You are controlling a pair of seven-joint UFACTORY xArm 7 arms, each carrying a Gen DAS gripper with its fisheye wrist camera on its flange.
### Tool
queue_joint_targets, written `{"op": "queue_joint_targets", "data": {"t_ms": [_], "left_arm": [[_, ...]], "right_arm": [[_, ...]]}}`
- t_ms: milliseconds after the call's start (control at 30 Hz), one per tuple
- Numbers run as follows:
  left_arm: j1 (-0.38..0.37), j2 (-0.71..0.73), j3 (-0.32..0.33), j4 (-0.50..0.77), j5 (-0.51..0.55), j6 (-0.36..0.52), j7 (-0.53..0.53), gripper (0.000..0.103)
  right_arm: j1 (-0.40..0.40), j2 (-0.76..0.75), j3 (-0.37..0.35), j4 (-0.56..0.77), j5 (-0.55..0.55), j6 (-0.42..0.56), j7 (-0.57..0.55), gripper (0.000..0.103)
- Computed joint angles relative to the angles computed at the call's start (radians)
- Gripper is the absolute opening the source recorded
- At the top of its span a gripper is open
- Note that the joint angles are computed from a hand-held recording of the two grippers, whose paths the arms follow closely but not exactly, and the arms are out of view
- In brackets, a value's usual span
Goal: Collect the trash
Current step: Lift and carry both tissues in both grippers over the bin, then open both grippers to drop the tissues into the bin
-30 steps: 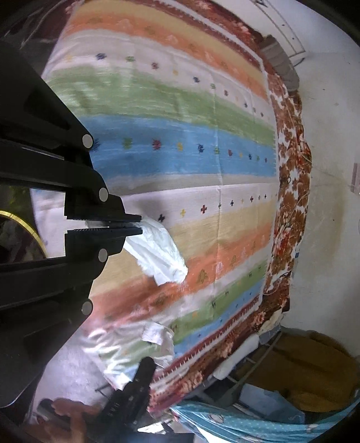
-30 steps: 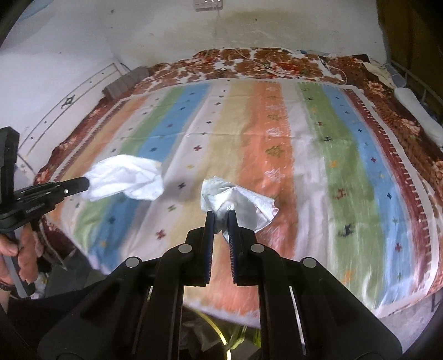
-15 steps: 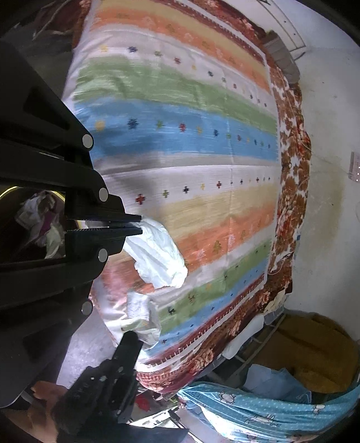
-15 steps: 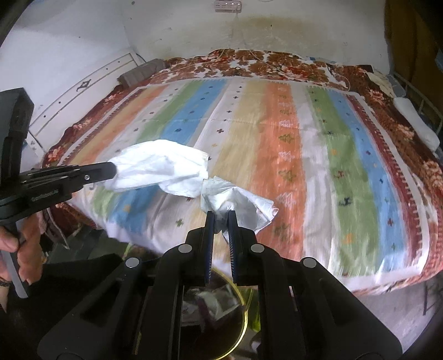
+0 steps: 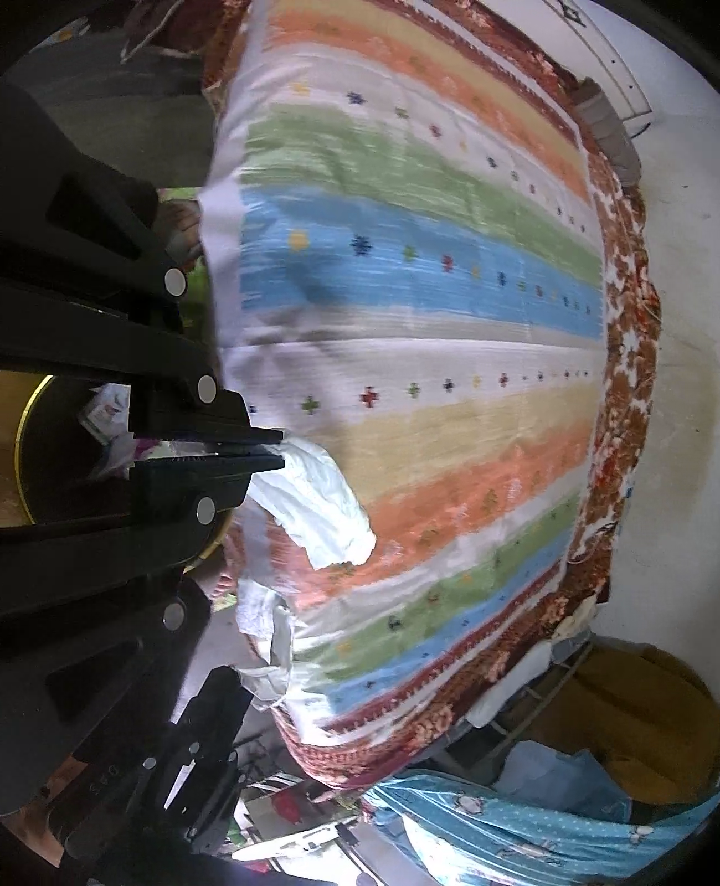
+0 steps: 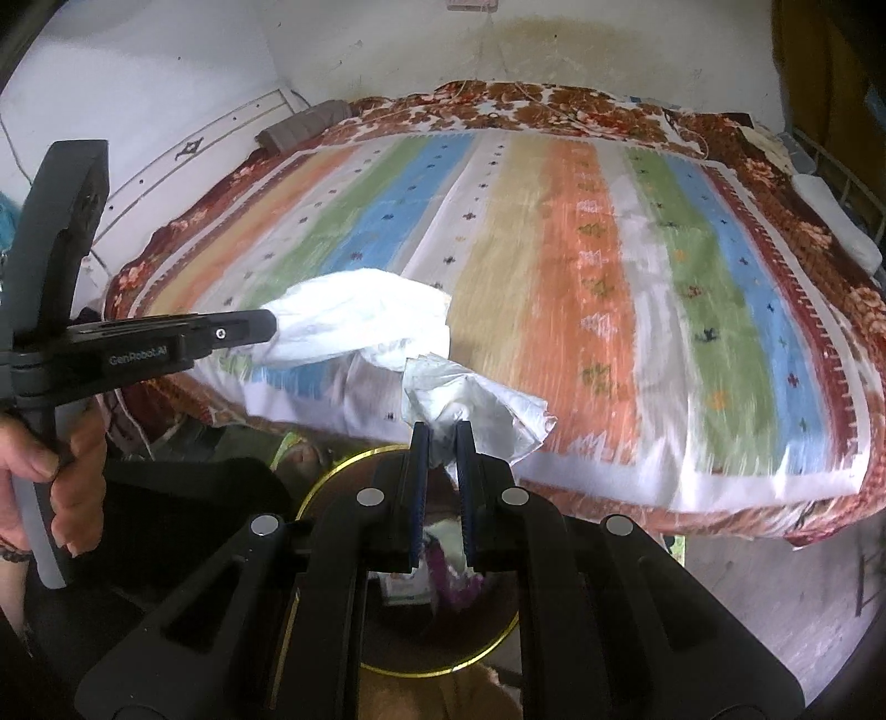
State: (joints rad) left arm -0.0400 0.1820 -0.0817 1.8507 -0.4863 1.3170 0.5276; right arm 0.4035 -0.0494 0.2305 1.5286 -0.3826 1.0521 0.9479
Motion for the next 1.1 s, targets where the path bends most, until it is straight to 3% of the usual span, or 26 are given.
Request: {"op": "queue_joint_targets", "data": {"t_ms": [233, 533, 667, 767, 933, 1000, 1100], "left_arm": [[-0.006, -0.075, 0.012, -0.123, 0.018, 0.003, 0.013, 0.003], [-0.029, -0.156, 0.032, -0.306, 0.117, -0.009, -0.008, 0.003], [-0.036, -0.151, 0.035, -0.327, 0.143, 0.028, -0.037, 0.003], [-0.026, -0.103, 0.041, -0.291, 0.119, 0.120, -0.087, 0.003], [-0.016, -0.073, 0.036, -0.262, 0.110, 0.150, -0.112, 0.003], [-0.020, -0.062, 0.030, -0.256, 0.120, 0.159, -0.116, 0.008], [-0.020, -0.053, 0.026, -0.246, 0.113, 0.164, -0.128, 0.032]], "right_arm": [[0.018, -0.011, 0.013, -0.041, 0.043, 0.012, 0.020, 0.009], [0.033, -0.003, 0.020, -0.074, 0.115, 0.039, 0.049, 0.009], [0.045, 0.015, 0.021, -0.076, 0.143, 0.055, 0.048, 0.009], [0.047, 0.022, 0.012, -0.094, 0.201, 0.049, 0.056, 0.009], [0.044, 0.027, 0.001, -0.111, 0.255, 0.032, 0.060, 0.011], [0.041, 0.026, -0.002, -0.119, 0.274, 0.021, 0.065, 0.024], [0.042, 0.028, 0.000, -0.116, 0.272, 0.014, 0.063, 0.028]]}}
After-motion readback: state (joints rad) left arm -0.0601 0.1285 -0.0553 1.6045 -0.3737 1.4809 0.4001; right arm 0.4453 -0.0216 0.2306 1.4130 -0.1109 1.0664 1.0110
